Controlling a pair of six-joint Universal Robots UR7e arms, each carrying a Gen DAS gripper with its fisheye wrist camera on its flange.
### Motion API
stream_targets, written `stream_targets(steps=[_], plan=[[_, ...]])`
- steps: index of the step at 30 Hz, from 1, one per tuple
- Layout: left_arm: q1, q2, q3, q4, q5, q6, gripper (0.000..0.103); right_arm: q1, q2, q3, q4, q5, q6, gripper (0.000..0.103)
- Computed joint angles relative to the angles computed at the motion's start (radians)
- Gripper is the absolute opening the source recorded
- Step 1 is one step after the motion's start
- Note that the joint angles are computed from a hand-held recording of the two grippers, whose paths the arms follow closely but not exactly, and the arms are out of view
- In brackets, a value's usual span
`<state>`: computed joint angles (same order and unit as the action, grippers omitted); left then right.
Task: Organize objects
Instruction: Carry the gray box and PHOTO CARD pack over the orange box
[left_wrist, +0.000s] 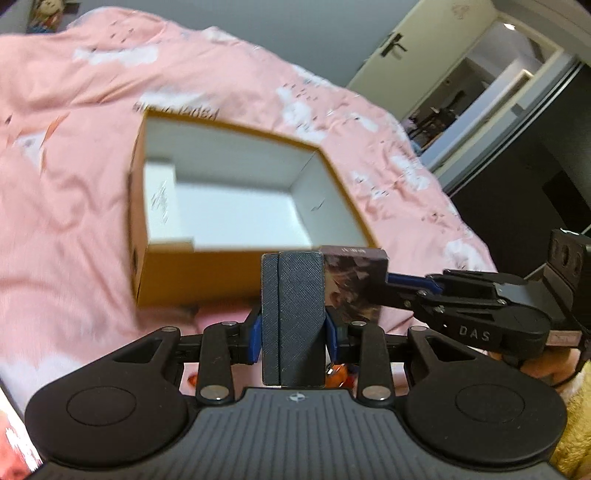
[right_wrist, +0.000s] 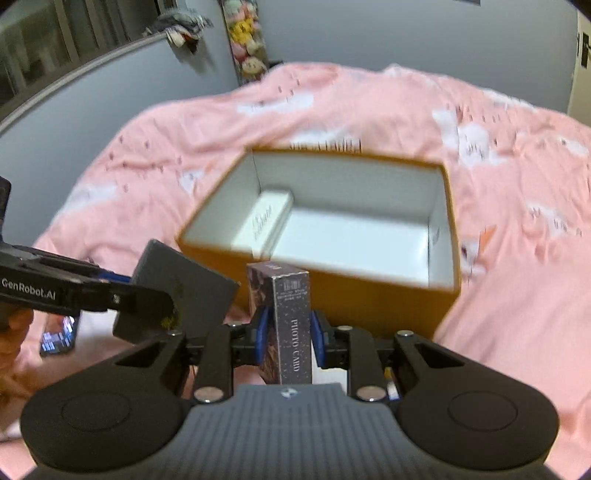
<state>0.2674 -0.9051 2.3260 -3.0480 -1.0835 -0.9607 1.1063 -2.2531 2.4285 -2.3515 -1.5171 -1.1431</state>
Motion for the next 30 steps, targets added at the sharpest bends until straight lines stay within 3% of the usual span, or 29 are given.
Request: stream_targets(steps=[5, 13, 20, 30], plan=[[0.089, -0.038, -0.112, 0.111, -0.043, 0.148, 0.037, 0.122, 0.11, -0.075, -0.059, -0.01, 0.094, 0.025], [0.254, 0.027, -0.363, 0.355, -0.092, 0.317, 0.037, 0.279, 0.394, -0.177, -0.276, -0.136, 0.226, 0.025], [0.373, 0.143, -0.518, 0.491, -0.151, 0.381, 0.037, 0.279, 0.622, -0.275, -0.333, -0.24, 0.342, 0.025], [0.483, 0.247, -0.626, 0.512, -0.217, 0.463, 0.037, 0.254, 0.758, -0.353, -0.337, -0.295, 0.421, 0.024]])
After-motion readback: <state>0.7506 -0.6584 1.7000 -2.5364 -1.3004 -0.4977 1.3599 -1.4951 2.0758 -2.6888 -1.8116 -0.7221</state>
